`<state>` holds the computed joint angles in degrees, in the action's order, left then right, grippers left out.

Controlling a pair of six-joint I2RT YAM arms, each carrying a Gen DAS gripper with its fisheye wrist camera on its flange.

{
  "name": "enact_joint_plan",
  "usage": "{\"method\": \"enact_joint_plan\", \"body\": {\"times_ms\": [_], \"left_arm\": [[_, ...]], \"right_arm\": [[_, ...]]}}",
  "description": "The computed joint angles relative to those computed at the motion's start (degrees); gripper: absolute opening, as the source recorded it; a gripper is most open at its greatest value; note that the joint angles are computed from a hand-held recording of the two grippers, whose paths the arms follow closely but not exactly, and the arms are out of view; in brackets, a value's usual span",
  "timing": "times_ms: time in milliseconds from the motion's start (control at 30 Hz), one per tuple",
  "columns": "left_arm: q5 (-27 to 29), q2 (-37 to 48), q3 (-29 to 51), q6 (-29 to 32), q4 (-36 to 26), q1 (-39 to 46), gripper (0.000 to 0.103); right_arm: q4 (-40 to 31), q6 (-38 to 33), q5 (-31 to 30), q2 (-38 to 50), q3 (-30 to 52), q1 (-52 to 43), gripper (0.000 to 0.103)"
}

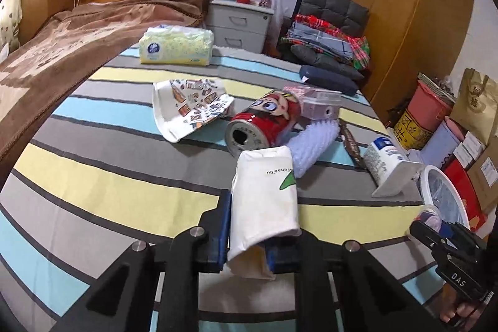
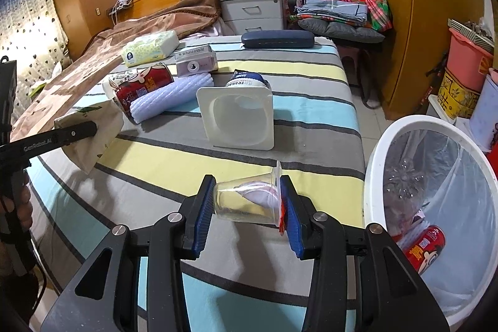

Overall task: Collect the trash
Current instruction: 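Carry the white paper bag and clear cup over the white bin with both grippers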

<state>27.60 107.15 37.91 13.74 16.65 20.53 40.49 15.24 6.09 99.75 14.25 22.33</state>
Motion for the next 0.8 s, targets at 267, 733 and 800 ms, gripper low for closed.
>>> {"method": "enact_joint_plan", "body": {"times_ms": [267, 733, 800], "left_arm": [[1.75, -7.13, -3.96, 1.60, -1.10, -1.02, 0.019], [2.71, -19.12, -9.62, 0.22, -3.90, -8.34, 0.019], [2.12, -20.85, -10.43, -0.51, -3.80, -10.58, 0.019]], "right_arm": [[1.04, 0.17, 0.46, -3.29, -2.17, 0.27, 0.042], [-0.75, -0.10, 1.48, -14.36, -7.10, -2.48, 0.042], [-0.97, -0.20, 1.22, -16.31, -8.26, -3.70, 0.042]]}}
